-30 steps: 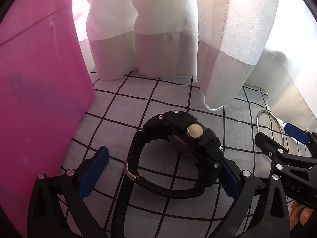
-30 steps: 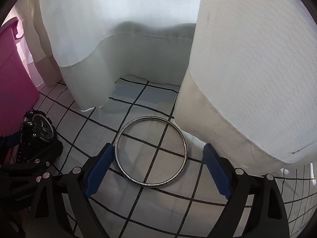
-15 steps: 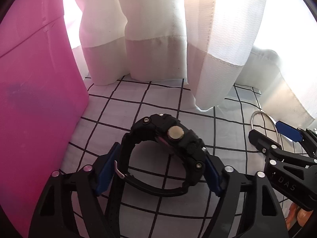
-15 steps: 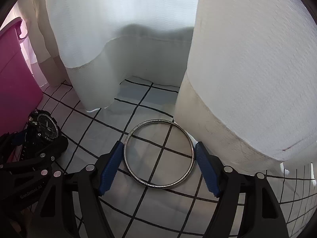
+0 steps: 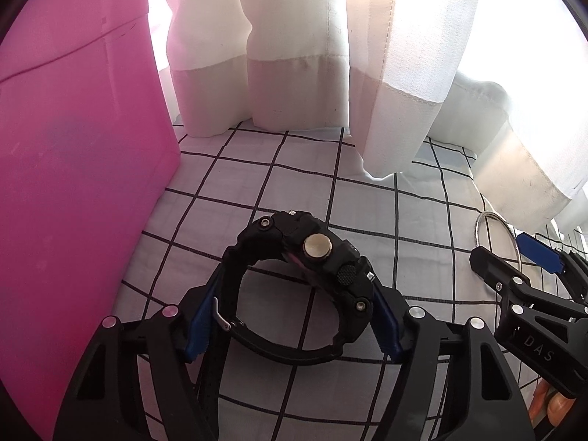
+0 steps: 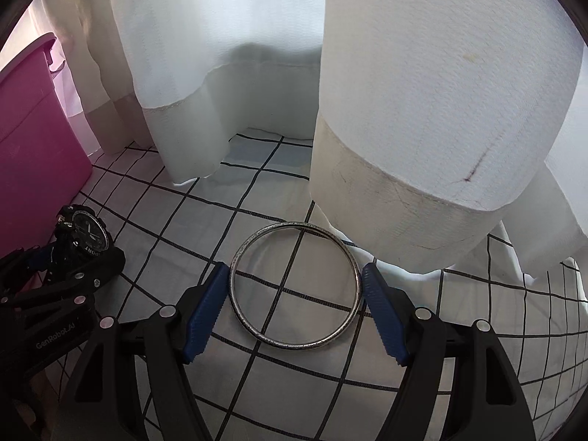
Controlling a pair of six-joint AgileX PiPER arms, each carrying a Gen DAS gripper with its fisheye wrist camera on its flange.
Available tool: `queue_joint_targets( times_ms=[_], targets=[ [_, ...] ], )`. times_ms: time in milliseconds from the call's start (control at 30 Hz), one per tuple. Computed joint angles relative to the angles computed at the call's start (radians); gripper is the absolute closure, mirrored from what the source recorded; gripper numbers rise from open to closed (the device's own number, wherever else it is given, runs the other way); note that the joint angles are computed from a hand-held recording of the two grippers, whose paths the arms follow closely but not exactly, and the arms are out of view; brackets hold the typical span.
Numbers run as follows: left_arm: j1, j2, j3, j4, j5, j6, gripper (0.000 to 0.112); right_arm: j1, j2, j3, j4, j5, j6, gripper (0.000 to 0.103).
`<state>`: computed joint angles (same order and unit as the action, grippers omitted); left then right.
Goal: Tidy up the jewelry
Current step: 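Close the left tool on the black watch while the right tool grips the silver ring, then carry the watch and ring into the pink tub and open both tools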
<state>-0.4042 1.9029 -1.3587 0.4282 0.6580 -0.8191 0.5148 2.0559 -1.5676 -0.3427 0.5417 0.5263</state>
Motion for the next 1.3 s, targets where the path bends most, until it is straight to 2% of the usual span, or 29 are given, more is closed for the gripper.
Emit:
queue_joint_targets(
  times_ms=[167, 233, 400, 600, 733, 967, 1300],
  targets=[
    [-0.003, -0.054, 0.090, 0.001, -0.031, -0.017, 0.044, 0.006, -0.050, 0.096, -0.045, -0.062, 0.054, 0.032],
    [-0.010, -0.087, 0.132, 0.001, -0.037, -0.023, 0.044, 0.031, -0.078, 0.169, -0.115, -0.101, 0.150, 0.032],
    [-0.038, -0.158, 0.215, 0.055, -0.051, -0.080, 0.044, 0.050, -0.132, 0.239, -0.171, -0.115, 0.218, 0.032],
    [-0.056, -0.183, 0.203, 0.063, -0.043, -0.061, 0.044, 0.068, -0.210, 0.318, -0.252, -0.125, 0.304, 0.032],
    [-0.067, -0.213, 0.215, 0.080, -0.042, -0.069, 0.044, 0.100, -0.234, 0.327, -0.320, -0.103, 0.394, 0.032],
    [-0.094, -0.303, 0.214, 0.090, 0.006, -0.060, 0.044, 0.100, -0.349, 0.352, -0.314, -0.055, 0.377, 0.032],
    [-0.162, -0.401, 0.074, 0.133, 0.144, -0.049, 0.044, 0.123, -0.444, 0.267, -0.320, 0.032, 0.339, 0.032]
  ],
)
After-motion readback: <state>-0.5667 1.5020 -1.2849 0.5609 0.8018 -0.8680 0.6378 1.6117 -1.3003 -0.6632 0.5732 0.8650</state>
